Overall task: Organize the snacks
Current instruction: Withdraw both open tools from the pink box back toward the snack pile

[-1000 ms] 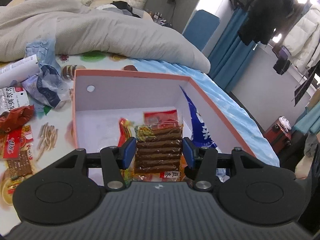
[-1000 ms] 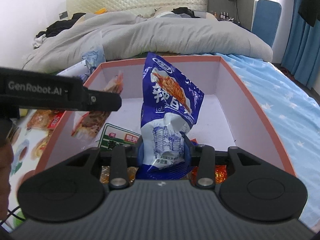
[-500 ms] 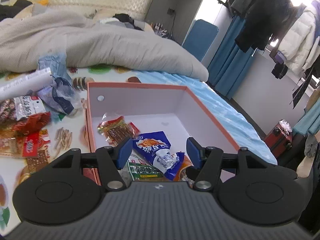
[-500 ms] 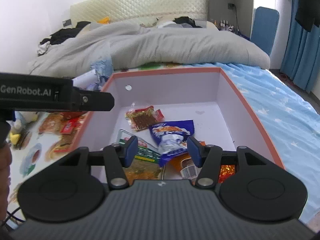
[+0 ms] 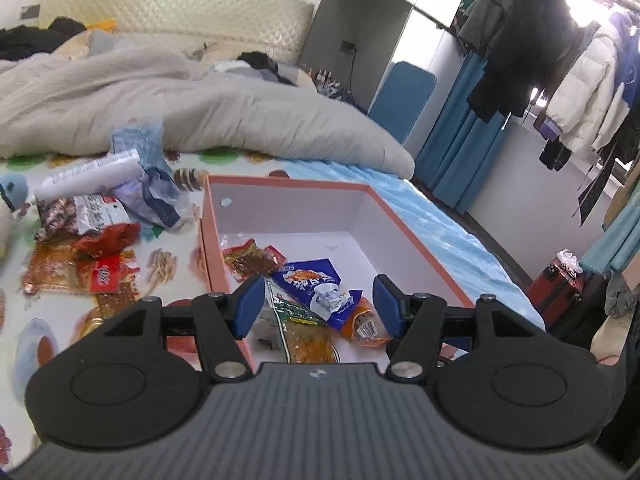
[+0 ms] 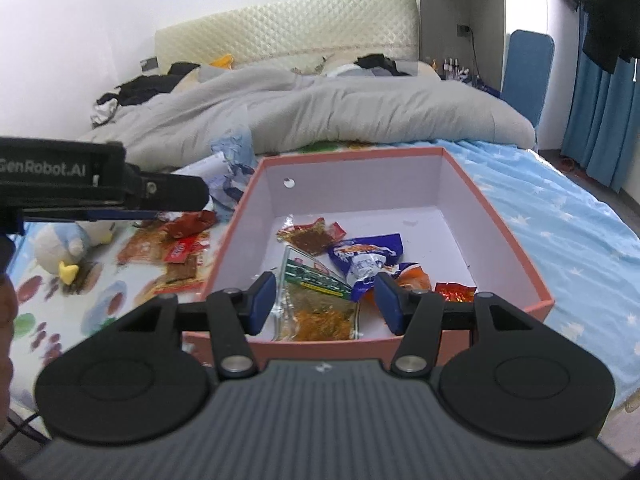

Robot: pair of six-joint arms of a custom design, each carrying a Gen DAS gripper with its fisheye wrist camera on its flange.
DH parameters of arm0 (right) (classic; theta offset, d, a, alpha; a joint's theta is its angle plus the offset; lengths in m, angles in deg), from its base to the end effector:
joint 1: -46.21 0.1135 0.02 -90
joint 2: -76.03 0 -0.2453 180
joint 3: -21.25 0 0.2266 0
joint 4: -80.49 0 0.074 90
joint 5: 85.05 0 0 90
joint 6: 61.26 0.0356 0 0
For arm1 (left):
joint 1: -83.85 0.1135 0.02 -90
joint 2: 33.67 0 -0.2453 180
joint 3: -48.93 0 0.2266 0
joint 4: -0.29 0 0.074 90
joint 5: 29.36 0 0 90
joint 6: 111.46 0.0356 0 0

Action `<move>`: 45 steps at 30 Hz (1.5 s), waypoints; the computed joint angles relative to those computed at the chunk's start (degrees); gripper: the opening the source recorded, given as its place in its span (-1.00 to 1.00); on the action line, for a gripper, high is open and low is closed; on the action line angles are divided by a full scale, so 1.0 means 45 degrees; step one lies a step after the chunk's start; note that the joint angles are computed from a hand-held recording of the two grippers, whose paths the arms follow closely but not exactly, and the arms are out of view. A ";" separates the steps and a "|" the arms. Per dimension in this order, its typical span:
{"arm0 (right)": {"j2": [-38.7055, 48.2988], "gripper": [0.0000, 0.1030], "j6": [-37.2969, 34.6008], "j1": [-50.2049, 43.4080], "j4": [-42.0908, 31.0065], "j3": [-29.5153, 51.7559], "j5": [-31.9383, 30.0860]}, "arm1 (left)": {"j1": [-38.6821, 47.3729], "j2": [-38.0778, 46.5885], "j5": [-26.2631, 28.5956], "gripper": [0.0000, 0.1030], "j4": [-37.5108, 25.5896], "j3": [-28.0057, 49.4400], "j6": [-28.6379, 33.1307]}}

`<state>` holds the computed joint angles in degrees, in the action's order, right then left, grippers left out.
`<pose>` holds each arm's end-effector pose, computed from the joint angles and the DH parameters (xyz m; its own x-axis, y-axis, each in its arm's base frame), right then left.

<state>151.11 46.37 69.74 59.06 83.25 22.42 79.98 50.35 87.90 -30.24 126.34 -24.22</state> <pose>0.2486 0.0966 0.2381 -0.5417 0.0792 -0.8368 0.0106 0.9961 0.0875 0.3020 -0.0368 0.2676 -0.6221 -0.0008 -0.7829 0.3948 0.8632 -0.3146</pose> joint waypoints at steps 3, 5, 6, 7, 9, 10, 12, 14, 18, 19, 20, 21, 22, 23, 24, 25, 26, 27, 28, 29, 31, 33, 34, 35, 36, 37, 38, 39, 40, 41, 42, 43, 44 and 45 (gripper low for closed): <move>-0.0423 0.11 0.0264 0.0498 -0.0001 -0.0234 0.0215 | 0.0406 -0.1064 0.0128 0.27 -0.0317 -0.0563 0.0242; -0.0580 0.11 0.0372 0.0887 -0.0091 -0.0310 0.0424 | 0.0811 -0.1623 0.0476 0.27 -0.0613 -0.0865 0.0313; -0.0663 0.11 0.0493 0.1156 -0.0179 -0.0335 0.0625 | 0.1018 -0.1892 0.0620 0.27 -0.0782 -0.1021 0.0384; -0.0745 0.11 0.0606 0.1344 -0.0196 -0.0380 0.0699 | 0.1207 -0.2150 0.0663 0.27 -0.1034 -0.1138 0.0515; -0.0885 0.11 0.0749 0.1648 -0.0153 -0.0492 0.0757 | 0.1569 -0.2615 0.0649 0.27 -0.1573 -0.1300 0.0877; -0.0936 0.11 0.0818 0.1880 -0.0144 -0.0540 0.0897 | 0.1808 -0.2814 0.0754 0.27 -0.1791 -0.1372 0.1042; -0.0918 0.11 0.0920 0.2241 -0.0119 -0.0559 0.1110 | 0.2353 -0.3136 0.1057 0.27 -0.2195 -0.1471 0.1394; -0.0812 0.11 0.1086 0.2596 -0.0203 -0.0449 0.1216 | 0.2959 -0.3423 0.1315 0.27 -0.2647 -0.1518 0.1880; -0.0264 0.11 0.1038 0.3189 -0.0685 0.0253 0.1259 | 0.4406 -0.3704 0.1884 0.27 -0.4038 -0.0926 0.2843; -0.0141 0.11 0.0926 0.3348 -0.0801 0.0448 0.1248 | 0.4788 -0.3736 0.2006 0.27 -0.4378 -0.0705 0.3137; -0.0063 0.11 0.0914 0.3572 -0.0893 0.0603 0.1375 | 0.5298 -0.3766 0.2237 0.27 -0.4699 -0.0519 0.3454; -0.0063 0.11 0.0953 0.3749 -0.0899 0.0652 0.1474 | 0.5793 -0.3751 0.2488 0.27 -0.4945 -0.0355 0.3644; -0.0060 0.12 0.1020 0.3959 -0.0943 0.0714 0.1534 | 0.6199 -0.3706 0.2694 0.27 -0.5110 -0.0204 0.3733; -0.0051 0.14 0.1064 0.4174 -0.1020 0.0789 0.1526 | 0.6661 -0.3689 0.2932 0.27 -0.5360 -0.0062 0.3927; -0.0030 0.15 0.1120 0.4373 -0.1075 0.0849 0.1623 | 0.7191 -0.3724 0.3194 0.27 -0.5632 0.0005 0.4232; 0.0013 0.15 0.1210 0.4644 -0.1145 0.0939 0.1776 | 0.7521 -0.3687 0.3314 0.27 -0.5790 0.0088 0.4419; 0.0048 0.15 0.1303 0.4870 -0.1157 0.0976 0.1880 | 0.7986 -0.3678 0.3547 0.27 -0.6104 0.0146 0.4795; 0.0102 0.15 0.1407 0.5116 -0.1202 0.1064 0.1943 | 0.8383 -0.3642 0.3756 0.27 -0.6438 0.0245 0.5143; 0.0177 0.15 0.1519 0.5365 -0.1233 0.1159 0.2038 | 0.8738 -0.3628 0.3888 0.27 -0.6680 0.0268 0.5412; 0.0267 0.15 0.1597 0.5543 -0.1275 0.1271 0.2108 | 0.9183 -0.3570 0.4076 0.27 -0.6970 0.0301 0.5777; 0.0556 0.18 0.1716 0.5915 -0.1308 0.1495 0.2064 | 0.9870 -0.3468 0.4336 0.27 -0.7389 0.0295 0.6292; 0.0836 0.31 0.1849 0.6220 -0.1198 0.1589 0.2011 | 1.0615 -0.3231 0.4659 0.27 -0.7912 0.0391 0.6991; 0.0903 0.38 0.1911 0.6359 -0.1066 0.1546 0.2061 | 1.0841 -0.3141 0.4706 0.27 -0.8023 0.0372 0.7245; 0.0967 0.39 0.1975 0.6501 -0.0901 0.1484 0.2092 | 1.1157 -0.2981 0.4732 0.27 -0.8294 0.0436 0.7736; 0.1047 0.40 0.2091 0.6607 -0.0721 0.1414 0.2057 | 1.1294 -0.2907 0.4575 0.27 -0.8369 0.0408 0.7994; 0.1110 0.40 0.2220 0.6670 -0.0588 0.1358 0.1987 | 1.1452 -0.2781 0.4347 0.27 -0.8332 0.0369 0.8167; 0.1191 0.40 0.2345 0.6712 -0.0508 0.1345 0.1941 | 1.1574 -0.2639 0.4192 0.27 -0.8214 0.0293 0.8211; 0.1288 0.39 0.2435 0.6739 -0.0456 0.1338 0.1906 | 1.1672 -0.2461 0.4107 0.27 -0.8114 0.0248 0.8228; 0.1388 0.40 0.2436 0.6755 -0.0472 0.1369 0.1901 | 1.1777 -0.2242 0.4079 0.27 -0.7983 0.0244 0.8211; 0.1518 0.40 0.2347 0.6770 -0.0426 0.1402 0.1908 | 1.1809 -0.2088 0.4042 0.27 -0.7774 0.0208 0.8119; 0.1581 0.40 0.2259 0.6783 -0.0349 0.1394 0.1930 | 1.1774 -0.1974 0.3983 0.27 -0.7535 0.0159 0.8006; 0.1703 0.40 0.2189 0.6764 -0.0271 0.1416 0.1952 | 1.1646 -0.1860 0.3888 0.27 -0.7199 0.0088 0.7802; 0.1854 0.40 0.2182 0.6709 -0.0214 0.1460 0.1924 | 1.1520 -0.1734 0.3801 0.27 -0.6886 0.0026 0.7615; 0.2007 0.40 0.2176 0.6623 -0.0122 0.1504 0.1789 | 1.1395 -0.1601 0.3710 0.27 -0.6642 -0.0011 0.7507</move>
